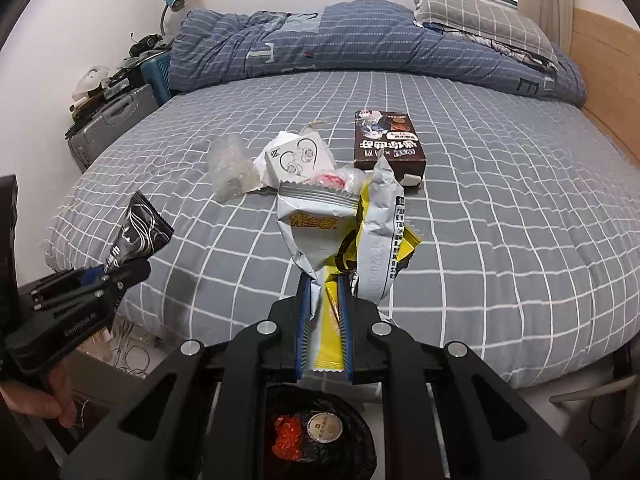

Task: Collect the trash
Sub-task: 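Lift the black packet and yellow bag and carry both over the black trash bin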

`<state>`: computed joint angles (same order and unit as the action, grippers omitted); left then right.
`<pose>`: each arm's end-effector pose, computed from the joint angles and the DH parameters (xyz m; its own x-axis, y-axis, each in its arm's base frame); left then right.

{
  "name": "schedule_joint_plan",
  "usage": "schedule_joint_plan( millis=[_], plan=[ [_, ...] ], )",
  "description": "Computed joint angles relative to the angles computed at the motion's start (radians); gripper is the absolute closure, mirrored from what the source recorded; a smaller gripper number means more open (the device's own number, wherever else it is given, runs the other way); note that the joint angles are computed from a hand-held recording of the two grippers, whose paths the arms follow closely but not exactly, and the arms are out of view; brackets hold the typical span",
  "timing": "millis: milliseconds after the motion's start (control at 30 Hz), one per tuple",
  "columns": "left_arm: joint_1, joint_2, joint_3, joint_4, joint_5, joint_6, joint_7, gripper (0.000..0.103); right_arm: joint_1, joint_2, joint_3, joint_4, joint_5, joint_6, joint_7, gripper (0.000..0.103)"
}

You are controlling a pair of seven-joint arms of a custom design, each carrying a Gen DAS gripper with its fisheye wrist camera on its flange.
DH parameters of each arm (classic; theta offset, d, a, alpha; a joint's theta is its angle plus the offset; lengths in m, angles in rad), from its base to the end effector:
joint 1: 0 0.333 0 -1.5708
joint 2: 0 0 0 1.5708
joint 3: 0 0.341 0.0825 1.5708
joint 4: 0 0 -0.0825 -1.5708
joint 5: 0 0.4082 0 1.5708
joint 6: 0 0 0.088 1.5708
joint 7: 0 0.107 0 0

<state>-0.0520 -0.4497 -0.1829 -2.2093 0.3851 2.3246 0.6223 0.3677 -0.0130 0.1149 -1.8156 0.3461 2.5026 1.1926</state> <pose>0.4615 -0.1194 0.6349 0.4599 -0.8804 0.1160 -0.6547 -0.4244 -0.6255 0.5593 0.2909 0.6360 0.6349 -0.7680 -0.0846 -0.6019 -0.4229 -0.6773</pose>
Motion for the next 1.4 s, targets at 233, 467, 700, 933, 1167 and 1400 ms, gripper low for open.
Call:
schedule_joint_plan(
  millis=[233,467,700,933,1167,1400],
  plan=[
    [-0.023,-0.055,-0.024,-0.057,-0.011,-0.028,-0.049,0.078,0.000,-0.069,-0.002,-0.090,0.014,-0.003,-0.010,0.090],
    [-0.049,-0.084,-0.039,-0.088,-0.017,-0.063,-0.076,0.078,0.003,-0.129,-0.003,-0.161,0.025,-0.017,-0.018,0.090],
    [-0.082,-0.108,-0.049,-0.122,-0.038,-0.099,-0.103,0.078,0.011,-0.179,-0.003,-0.219,0.036,-0.038,-0.028,0.090],
    [-0.117,-0.123,-0.056,-0.145,-0.063,-0.127,-0.117,0.078,0.015,-0.229,0.000,-0.279,0.036,-0.053,-0.030,0.090],
    [-0.143,-0.153,-0.062,-0.170,-0.092,-0.155,-0.145,0.078,0.014,-0.266,0.002,-0.325,0.025,-0.075,-0.012,0.090],
    [-0.174,-0.177,-0.056,-0.202,-0.132,-0.164,-0.157,0.078,0.017,-0.290,0.012,-0.373,-0.004,-0.096,0.002,0.090]
  ],
)
